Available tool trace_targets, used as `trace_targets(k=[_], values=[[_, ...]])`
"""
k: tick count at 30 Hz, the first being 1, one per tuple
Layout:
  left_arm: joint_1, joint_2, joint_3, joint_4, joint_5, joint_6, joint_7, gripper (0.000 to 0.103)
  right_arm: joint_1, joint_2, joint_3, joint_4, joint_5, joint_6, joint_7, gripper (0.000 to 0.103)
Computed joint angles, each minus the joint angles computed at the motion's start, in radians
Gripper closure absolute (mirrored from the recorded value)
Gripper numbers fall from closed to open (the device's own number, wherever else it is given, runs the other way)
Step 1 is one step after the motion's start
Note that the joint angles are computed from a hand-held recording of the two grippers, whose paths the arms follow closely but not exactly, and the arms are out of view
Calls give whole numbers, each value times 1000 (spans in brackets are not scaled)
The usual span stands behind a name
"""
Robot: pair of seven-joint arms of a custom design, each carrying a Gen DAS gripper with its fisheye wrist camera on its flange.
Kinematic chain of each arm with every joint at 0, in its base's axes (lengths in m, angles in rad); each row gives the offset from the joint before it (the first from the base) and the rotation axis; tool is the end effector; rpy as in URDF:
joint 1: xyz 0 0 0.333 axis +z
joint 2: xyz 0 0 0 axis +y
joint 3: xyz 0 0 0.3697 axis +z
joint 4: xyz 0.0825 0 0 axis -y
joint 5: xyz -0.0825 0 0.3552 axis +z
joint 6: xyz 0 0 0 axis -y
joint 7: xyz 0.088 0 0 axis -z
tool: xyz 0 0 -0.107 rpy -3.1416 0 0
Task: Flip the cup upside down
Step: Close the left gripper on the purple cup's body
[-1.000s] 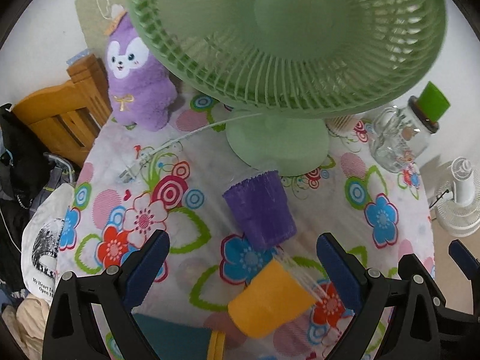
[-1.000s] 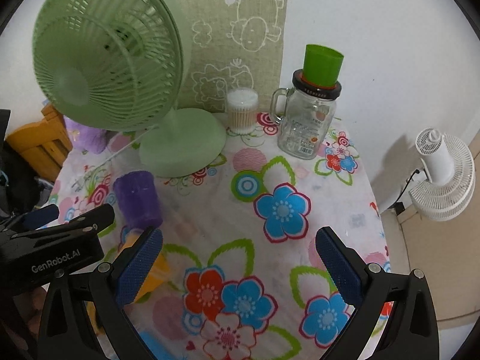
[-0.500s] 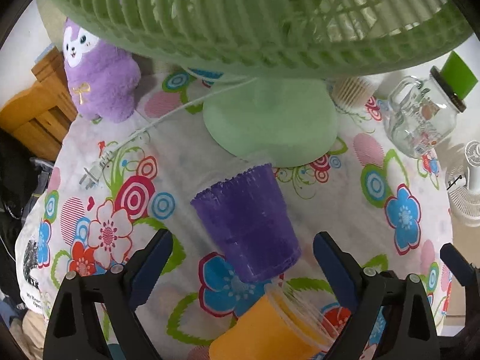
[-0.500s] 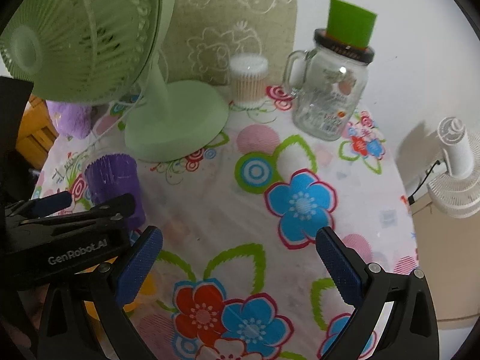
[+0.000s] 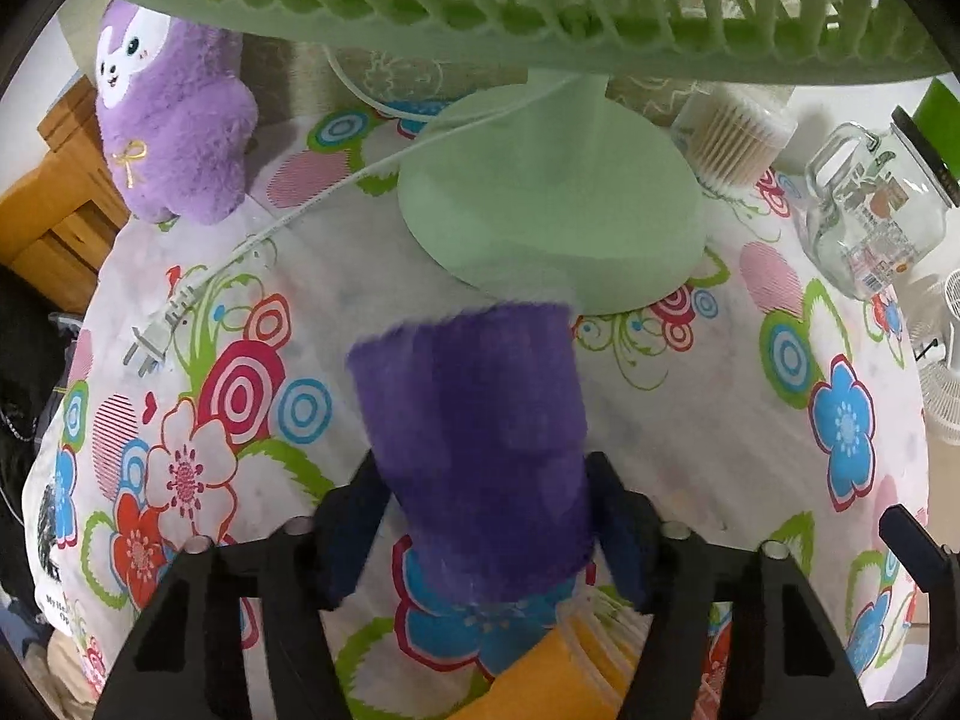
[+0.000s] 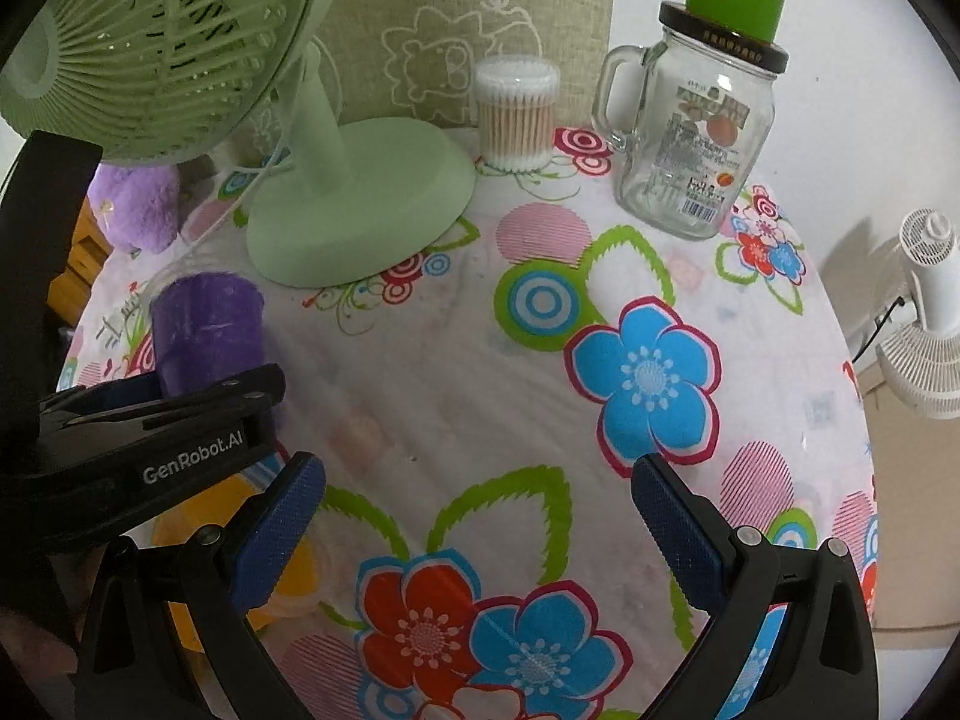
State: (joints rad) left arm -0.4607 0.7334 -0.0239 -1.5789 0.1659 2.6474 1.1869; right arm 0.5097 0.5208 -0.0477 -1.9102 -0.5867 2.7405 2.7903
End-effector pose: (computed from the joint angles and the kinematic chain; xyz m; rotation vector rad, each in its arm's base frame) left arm 0.6586 -0.3471 0.3012 -1.8171 2.2792 -0.4187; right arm 0.5803 0.3175 0.3176 -1.7282 2.1991 -0.4445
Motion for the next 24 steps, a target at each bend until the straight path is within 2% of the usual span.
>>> trace_targets(k=[2,4,6,17,24], values=[[4,-2,-5,-8,-2,13,9,40,2,0,-2,0,1,-3,5,0],[8,-6,-11,-13,-6,19,21,47,0,0,0,-2,4,0,8,0],[18,-11,-24,-17,-21,18,39,47,-1,-1,1,-1,7,0,7,0],[4,-69,7,-81,-1,44,26,47,11,-17,-4,-12,-14,9,28,0],[-4,-150,15,-153,29,57,-5,47,18,-46,-5,-22,-33,5,51,0]])
